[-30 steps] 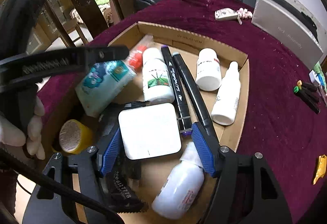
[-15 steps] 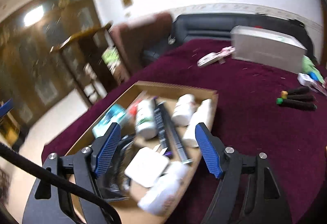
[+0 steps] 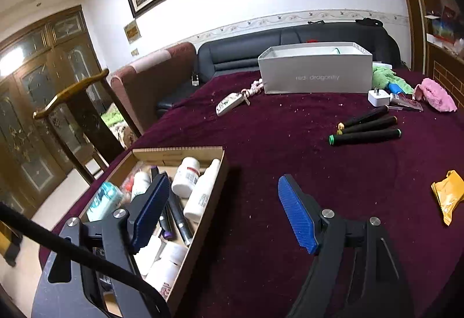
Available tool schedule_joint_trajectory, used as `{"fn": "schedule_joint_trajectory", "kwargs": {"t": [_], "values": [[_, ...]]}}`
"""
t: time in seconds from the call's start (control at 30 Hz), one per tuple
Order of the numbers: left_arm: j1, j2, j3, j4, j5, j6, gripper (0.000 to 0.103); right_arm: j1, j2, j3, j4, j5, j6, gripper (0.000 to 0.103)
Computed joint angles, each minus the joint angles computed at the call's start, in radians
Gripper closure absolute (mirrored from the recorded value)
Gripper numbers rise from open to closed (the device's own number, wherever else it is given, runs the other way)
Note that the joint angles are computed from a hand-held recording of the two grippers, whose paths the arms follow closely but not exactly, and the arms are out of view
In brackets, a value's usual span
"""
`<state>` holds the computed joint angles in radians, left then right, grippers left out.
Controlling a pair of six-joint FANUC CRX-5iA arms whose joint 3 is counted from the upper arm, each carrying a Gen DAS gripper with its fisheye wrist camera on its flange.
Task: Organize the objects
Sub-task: 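Lift both grippers away from the tray back toward the table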
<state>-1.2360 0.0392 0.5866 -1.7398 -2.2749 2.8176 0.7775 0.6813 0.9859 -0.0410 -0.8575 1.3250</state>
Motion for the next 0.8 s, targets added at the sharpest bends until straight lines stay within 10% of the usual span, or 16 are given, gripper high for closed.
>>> {"fn": "schedule_joint_trajectory", "kwargs": {"t": [0.43,0.8], "values": [[0.13,-0.025,0.006,0.21,0.214,0.091,0.038,-0.005,-0.037,-0.074,0.047,0.062,-0.037,0.025],[0.687,-0.092,-0.126,0.899,1.013,-0.113,0.038,-0.058,-0.287,-0.354,0.027,0.253,-0.019,0.021]]}}
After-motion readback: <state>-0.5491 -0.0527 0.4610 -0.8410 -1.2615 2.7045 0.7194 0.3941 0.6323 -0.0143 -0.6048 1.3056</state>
